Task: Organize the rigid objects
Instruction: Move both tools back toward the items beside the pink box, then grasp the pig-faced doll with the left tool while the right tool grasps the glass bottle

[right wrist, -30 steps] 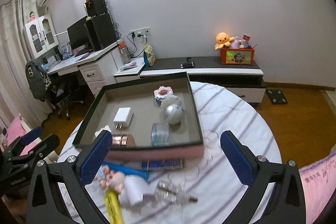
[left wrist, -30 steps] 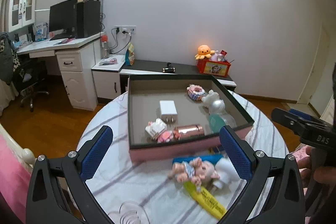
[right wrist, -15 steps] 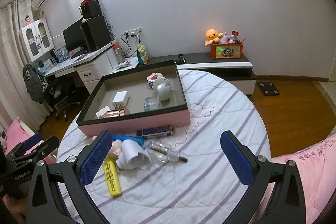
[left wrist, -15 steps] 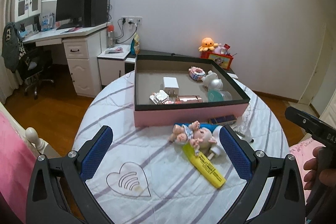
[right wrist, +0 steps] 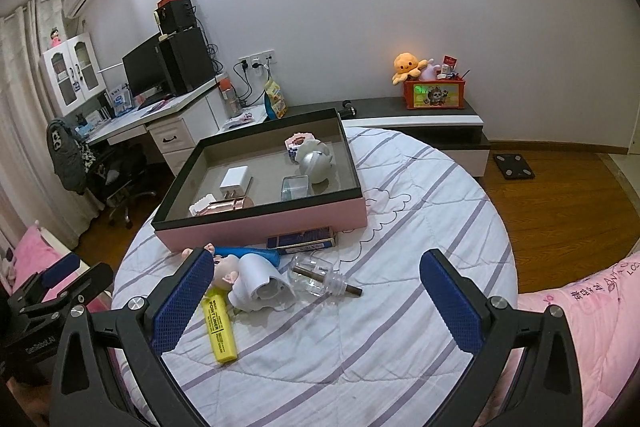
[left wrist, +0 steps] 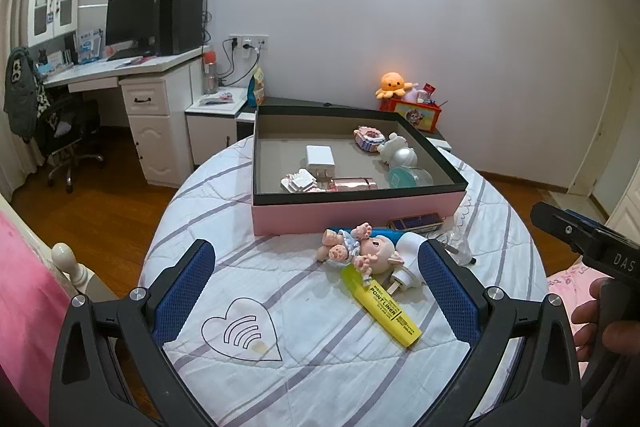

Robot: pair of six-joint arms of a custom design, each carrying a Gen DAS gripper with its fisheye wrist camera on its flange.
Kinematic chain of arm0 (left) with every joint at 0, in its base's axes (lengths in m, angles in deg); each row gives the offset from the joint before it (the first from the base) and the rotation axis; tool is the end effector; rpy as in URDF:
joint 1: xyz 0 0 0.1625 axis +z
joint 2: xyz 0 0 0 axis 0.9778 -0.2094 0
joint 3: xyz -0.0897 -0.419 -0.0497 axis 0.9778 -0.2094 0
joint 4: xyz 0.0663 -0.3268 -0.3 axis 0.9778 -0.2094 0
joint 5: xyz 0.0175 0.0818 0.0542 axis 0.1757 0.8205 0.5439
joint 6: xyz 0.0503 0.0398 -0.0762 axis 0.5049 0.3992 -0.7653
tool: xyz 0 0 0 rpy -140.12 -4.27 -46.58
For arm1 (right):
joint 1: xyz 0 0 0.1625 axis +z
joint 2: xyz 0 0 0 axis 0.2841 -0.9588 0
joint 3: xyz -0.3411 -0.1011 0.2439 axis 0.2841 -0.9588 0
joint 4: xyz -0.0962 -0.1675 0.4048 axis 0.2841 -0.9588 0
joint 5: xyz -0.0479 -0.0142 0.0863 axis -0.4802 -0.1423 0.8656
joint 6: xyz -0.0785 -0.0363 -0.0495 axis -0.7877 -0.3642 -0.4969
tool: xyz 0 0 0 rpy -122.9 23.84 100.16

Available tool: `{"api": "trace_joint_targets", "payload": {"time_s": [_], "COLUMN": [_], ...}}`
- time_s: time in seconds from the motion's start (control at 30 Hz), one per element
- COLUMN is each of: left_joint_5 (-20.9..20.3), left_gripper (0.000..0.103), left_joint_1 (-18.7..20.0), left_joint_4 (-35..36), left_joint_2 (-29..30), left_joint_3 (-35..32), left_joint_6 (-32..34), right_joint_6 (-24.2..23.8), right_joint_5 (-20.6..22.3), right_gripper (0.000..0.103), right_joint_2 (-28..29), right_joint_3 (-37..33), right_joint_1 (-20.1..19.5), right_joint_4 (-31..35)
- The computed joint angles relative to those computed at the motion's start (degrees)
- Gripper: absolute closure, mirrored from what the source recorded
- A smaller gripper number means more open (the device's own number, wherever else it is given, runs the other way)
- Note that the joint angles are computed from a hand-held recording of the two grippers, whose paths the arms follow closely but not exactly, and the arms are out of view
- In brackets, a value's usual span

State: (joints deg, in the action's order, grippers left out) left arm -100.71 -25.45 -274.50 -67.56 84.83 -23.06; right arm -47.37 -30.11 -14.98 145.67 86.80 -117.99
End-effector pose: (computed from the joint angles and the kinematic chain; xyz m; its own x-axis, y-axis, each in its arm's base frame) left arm -0.1485 -0.5461 0.1912 -0.7819 -0.0790 -0.6183 0.4725 0.5719 -0.6706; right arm 0.2373 -0.5928 0.1310 -0.8177 -0.2057 0.5377 -0.5307 0.6312 -0.5656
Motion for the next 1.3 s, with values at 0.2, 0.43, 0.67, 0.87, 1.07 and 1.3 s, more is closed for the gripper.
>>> {"api": "trace_joint_targets", "payload": {"time_s": [0.2, 0.43, 0.67, 0.87, 1.07, 1.3], "left_joint_5": [-0.05, -0.35, -1.09, -1.86, -3.11, -4.6], "left_gripper": [0.0, 0.0, 0.0, 0.0, 0.0, 0.0], "left_joint_1": [0.1, 0.72, 1.84, 2.78, 4.22, 6.68], "left_joint_4": [0.5, 2.74, 5.12, 6.56, 8.22, 13.24], "left_joint_2": [-0.06, 0.28, 1.79, 2.98, 5.91, 9.36], "left_joint_3": [0.1, 0.13, -1.51, -2.99, -6.06, -10.46], "left_joint_6": [-0.19, -1.66, -2.67, -2.97, -1.8, -1.97], "right_joint_6": [0.09, 0.37, 0.96, 1.01, 0.93, 0.75], "right_joint_5": [-0.31, -1.26, -2.07, -2.56, -3.45, -4.59], "right_gripper": [0.0, 0.0, 0.0, 0.0, 0.0, 0.0], "right_joint_2": [0.22, 0.28, 1.07, 1.69, 2.97, 4.87], "right_joint_3": [-0.08, 0.03, -1.15, -2.0, -3.54, -5.71], "right_joint_1": [0.0, -0.61, -1.5, -2.18, -2.85, -3.74], "right_joint_4": [0.3, 1.43, 3.94, 5.34, 7.56, 10.16]}}
